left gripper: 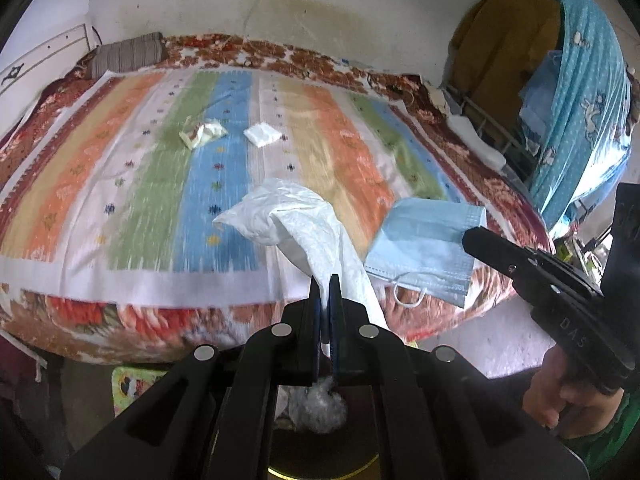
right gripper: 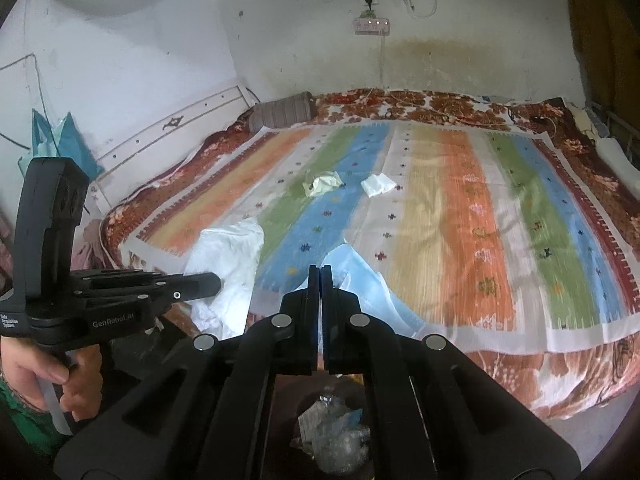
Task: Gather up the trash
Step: 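Carry the blue mask and white tissue over the bin with both tools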
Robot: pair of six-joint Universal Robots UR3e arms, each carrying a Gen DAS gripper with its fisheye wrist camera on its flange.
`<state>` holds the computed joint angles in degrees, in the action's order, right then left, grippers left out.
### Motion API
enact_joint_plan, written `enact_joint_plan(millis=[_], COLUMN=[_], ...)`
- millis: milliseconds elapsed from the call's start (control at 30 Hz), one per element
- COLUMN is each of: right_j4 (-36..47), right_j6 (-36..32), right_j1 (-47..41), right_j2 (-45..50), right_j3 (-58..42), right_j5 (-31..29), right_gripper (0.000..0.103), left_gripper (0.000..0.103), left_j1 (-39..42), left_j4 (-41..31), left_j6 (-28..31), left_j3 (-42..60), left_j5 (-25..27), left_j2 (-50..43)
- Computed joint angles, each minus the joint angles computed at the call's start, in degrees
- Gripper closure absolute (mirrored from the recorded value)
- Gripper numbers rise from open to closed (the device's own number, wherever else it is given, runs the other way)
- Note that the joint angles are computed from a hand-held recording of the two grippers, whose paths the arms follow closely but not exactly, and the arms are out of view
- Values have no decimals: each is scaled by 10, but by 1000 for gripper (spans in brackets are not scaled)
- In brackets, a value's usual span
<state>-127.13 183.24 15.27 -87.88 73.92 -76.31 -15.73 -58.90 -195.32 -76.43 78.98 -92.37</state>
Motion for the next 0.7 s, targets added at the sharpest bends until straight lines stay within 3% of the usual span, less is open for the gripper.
enact_joint_plan(millis=[267,533,700], right_j4=[31,74,107], right_j6=[16,34,48], right_j1=[10,43,51], right_j2=[-56,-61,-45], right_j3=[78,114,124], right_j5=[-17,-48,-40], right_gripper=[103,103,103], left_gripper=[100,100,100], left_j1=[-19,-66,-61], left_j4=[-10,-68,-100], left_j6=[-20,-39,-37], left_j3=[-56,-52,-52], left_j5=[2,46,24], left_j2=[37,15,0])
